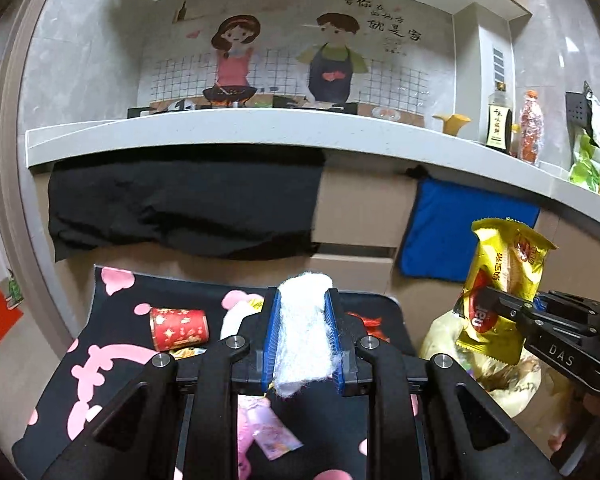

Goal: Collect trash
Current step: 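Release the tissue and yellow snack bag into the bin with both tools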

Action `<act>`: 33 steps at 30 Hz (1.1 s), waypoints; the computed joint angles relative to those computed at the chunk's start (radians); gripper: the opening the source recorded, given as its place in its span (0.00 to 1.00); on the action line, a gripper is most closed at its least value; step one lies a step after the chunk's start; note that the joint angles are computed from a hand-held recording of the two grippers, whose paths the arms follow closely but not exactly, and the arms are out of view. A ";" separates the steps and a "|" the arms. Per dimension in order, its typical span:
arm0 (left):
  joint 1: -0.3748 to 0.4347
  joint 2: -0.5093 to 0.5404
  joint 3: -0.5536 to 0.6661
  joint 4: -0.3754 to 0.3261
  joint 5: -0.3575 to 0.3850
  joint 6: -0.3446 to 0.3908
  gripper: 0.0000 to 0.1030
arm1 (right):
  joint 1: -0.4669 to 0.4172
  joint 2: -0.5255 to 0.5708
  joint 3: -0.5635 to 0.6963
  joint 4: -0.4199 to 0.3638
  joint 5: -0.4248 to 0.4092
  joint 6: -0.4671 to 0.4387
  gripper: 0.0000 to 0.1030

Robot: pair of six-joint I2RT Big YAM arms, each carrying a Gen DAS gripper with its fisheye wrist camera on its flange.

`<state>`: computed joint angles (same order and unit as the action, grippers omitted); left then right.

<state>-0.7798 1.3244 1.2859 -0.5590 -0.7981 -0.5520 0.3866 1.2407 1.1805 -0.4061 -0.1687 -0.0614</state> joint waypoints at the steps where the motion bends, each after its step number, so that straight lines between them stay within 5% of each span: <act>1: -0.003 0.009 0.011 0.000 0.007 -0.003 0.22 | -0.008 -0.002 0.002 -0.002 -0.009 -0.001 0.11; 19: -0.027 0.316 0.301 0.057 0.288 0.024 0.22 | -0.241 -0.027 -0.014 0.002 -0.054 -0.031 0.11; 33: -0.035 0.588 0.595 -0.032 0.455 -0.008 0.22 | -0.403 0.026 -0.021 0.026 -0.089 -0.035 0.11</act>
<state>-0.8147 1.9121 1.8807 -0.5913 -0.3429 -0.5600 -0.0169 1.2664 1.1598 -0.3805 -0.2572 -0.0965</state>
